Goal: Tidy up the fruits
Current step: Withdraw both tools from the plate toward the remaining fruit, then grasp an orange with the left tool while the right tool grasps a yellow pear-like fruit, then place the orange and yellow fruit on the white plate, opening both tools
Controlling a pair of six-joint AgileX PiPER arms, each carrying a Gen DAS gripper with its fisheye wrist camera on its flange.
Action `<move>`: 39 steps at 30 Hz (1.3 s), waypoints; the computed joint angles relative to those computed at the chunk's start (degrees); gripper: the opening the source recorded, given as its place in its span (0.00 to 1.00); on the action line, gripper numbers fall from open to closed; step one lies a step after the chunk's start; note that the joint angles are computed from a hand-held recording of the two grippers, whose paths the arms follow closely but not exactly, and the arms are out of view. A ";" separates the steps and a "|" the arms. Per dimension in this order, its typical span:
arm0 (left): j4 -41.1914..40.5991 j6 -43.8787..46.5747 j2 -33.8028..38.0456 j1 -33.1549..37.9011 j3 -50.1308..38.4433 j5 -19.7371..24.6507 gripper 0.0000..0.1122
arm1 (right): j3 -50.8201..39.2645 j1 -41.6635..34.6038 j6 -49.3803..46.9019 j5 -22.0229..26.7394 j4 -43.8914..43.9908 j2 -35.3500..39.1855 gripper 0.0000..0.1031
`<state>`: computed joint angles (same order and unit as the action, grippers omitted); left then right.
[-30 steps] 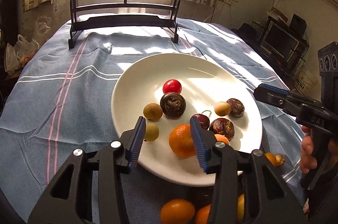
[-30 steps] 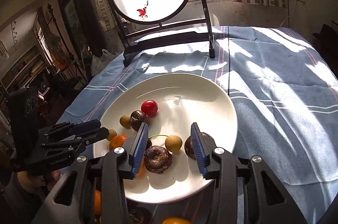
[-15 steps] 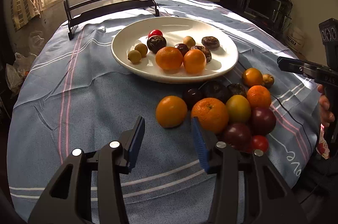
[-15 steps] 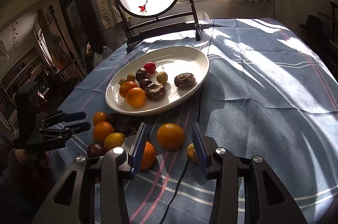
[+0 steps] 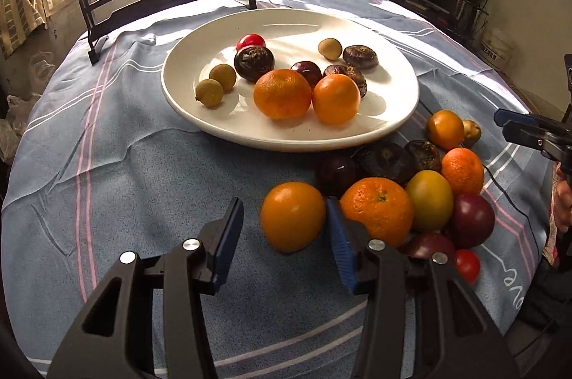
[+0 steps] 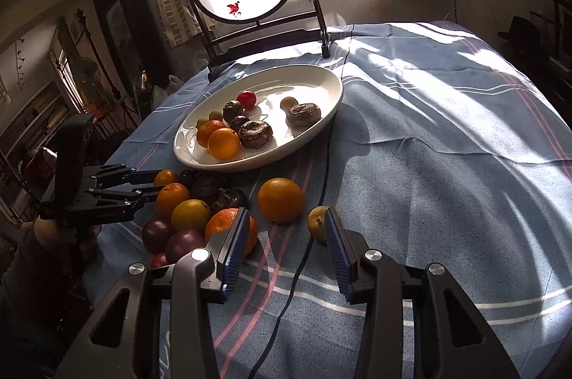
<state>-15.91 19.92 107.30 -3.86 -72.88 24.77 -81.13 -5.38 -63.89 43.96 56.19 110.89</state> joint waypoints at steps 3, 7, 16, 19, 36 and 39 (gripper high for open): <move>-3.51 2.10 -0.72 0.53 1.17 -0.60 0.31 | -0.98 -0.09 1.46 -0.26 -1.66 0.85 0.42; -10.04 9.06 -5.90 0.01 8.26 -5.05 0.31 | -1.48 0.31 3.81 -1.83 -6.16 1.25 0.42; -18.13 13.75 -15.12 1.33 18.13 -7.42 0.31 | -4.22 5.16 9.10 -8.01 -16.38 2.90 0.42; -20.59 15.90 -16.20 1.59 19.29 -7.67 0.31 | -8.99 6.14 14.50 -5.91 -20.90 6.24 0.42; -25.58 17.14 -14.43 2.05 12.67 -7.10 0.31 | -18.47 1.42 12.91 6.11 -9.98 8.20 0.24; -18.28 9.44 -8.51 1.06 2.44 -4.59 0.31 | -30.54 3.75 18.26 10.43 -11.48 13.42 0.24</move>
<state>-34.19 29.36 98.79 -2.79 -70.43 20.18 -111.67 -1.62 -45.63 54.39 44.71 124.30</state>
